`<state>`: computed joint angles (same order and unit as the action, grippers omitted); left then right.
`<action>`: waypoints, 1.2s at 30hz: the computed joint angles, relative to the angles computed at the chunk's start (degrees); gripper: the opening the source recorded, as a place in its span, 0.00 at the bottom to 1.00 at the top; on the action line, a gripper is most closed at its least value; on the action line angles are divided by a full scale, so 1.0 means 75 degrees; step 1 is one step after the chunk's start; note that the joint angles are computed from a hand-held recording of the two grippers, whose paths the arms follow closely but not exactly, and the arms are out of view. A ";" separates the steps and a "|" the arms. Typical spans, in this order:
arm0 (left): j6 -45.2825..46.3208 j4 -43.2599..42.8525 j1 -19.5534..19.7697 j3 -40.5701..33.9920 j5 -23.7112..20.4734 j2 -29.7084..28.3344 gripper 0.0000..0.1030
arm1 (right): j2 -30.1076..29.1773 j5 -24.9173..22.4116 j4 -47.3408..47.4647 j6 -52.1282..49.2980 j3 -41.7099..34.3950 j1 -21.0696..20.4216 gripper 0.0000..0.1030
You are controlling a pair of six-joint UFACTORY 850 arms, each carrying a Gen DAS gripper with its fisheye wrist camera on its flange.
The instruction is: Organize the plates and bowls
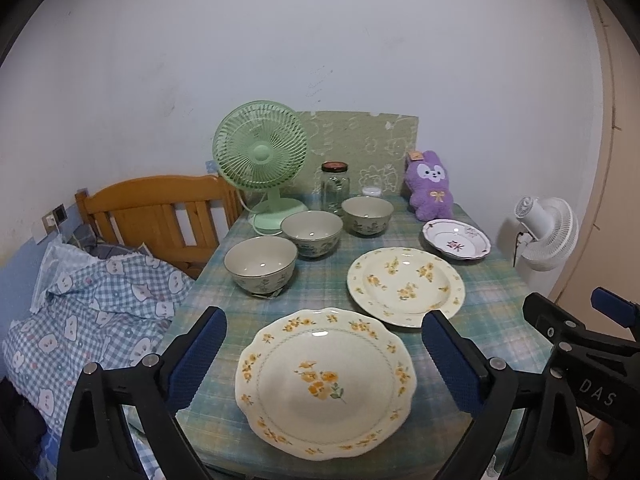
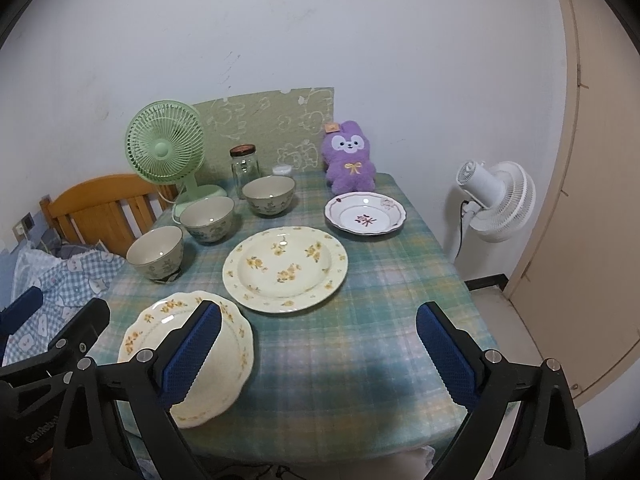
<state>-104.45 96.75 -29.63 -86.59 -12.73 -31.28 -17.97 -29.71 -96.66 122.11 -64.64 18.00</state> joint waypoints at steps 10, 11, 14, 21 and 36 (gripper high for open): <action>0.1761 -0.1603 0.0417 -0.0865 0.0267 -0.0920 0.91 | -0.1244 0.0254 0.0935 -0.0968 -0.1271 0.0005 0.94; 0.1901 -0.1687 0.0437 -0.0960 0.0240 -0.1040 0.90 | -0.1408 0.0309 0.1015 -0.1031 -0.1407 -0.0004 0.94; 0.3326 -0.2950 0.0511 -0.1334 0.0147 -0.1454 0.89 | -0.1923 0.0493 0.1599 -0.1497 -0.1853 -0.0037 0.91; 0.7370 -0.6776 0.0723 -0.2153 0.0003 -0.2284 0.87 | -0.2820 0.0640 0.3005 -0.2742 -0.2686 -0.0056 0.87; 1.2121 -1.1642 0.1081 -0.3311 -0.0940 -0.3237 0.78 | -0.4010 0.0393 0.5981 -0.5581 -0.4064 -0.0026 0.77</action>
<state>-13.54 9.44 -21.52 -111.43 -19.78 -55.56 -48.05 -26.76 -51.80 80.25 -95.12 17.81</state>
